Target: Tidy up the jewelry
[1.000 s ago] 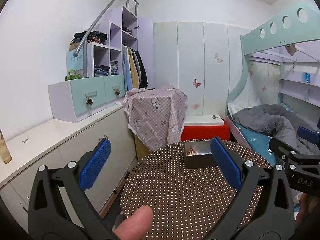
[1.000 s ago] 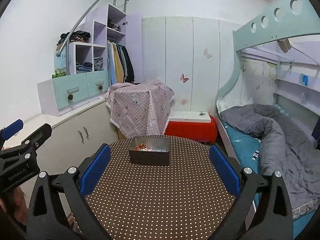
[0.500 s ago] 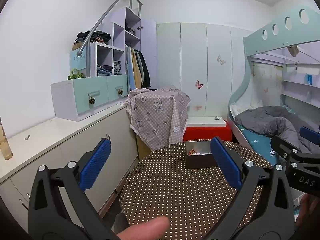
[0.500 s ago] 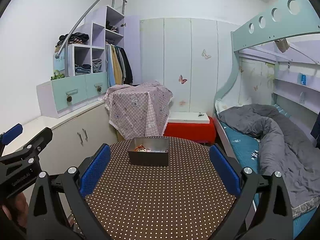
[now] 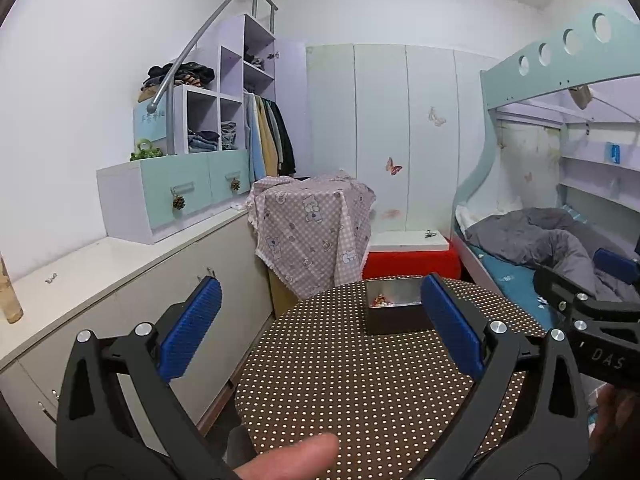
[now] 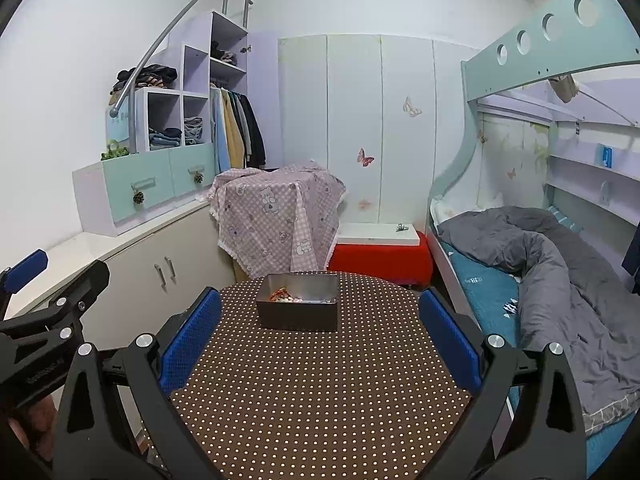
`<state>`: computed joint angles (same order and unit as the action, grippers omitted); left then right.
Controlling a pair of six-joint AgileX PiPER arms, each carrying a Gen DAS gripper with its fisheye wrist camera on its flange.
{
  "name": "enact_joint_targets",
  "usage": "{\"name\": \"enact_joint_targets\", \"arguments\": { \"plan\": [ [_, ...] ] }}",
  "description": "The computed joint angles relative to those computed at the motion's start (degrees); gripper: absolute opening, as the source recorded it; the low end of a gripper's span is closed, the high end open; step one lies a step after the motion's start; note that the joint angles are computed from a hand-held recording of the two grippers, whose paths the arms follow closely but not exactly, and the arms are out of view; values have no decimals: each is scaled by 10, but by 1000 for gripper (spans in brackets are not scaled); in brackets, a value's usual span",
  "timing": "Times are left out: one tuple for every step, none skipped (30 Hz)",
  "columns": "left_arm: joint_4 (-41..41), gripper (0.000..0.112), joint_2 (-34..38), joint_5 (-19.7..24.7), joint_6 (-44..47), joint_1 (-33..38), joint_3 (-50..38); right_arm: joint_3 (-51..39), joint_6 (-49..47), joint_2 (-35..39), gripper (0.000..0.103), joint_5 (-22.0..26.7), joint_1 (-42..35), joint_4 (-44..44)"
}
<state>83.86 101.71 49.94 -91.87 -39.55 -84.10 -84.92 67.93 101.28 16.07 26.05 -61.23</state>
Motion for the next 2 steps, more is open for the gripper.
{"name": "enact_joint_targets", "arguments": {
  "plan": [
    [0, 97, 1, 0, 1, 0, -1, 0, 1, -1, 95, -1, 0, 0],
    [-2, 97, 1, -2, 2, 1, -3, 1, 2, -1, 95, -2, 0, -1]
  ]
}}
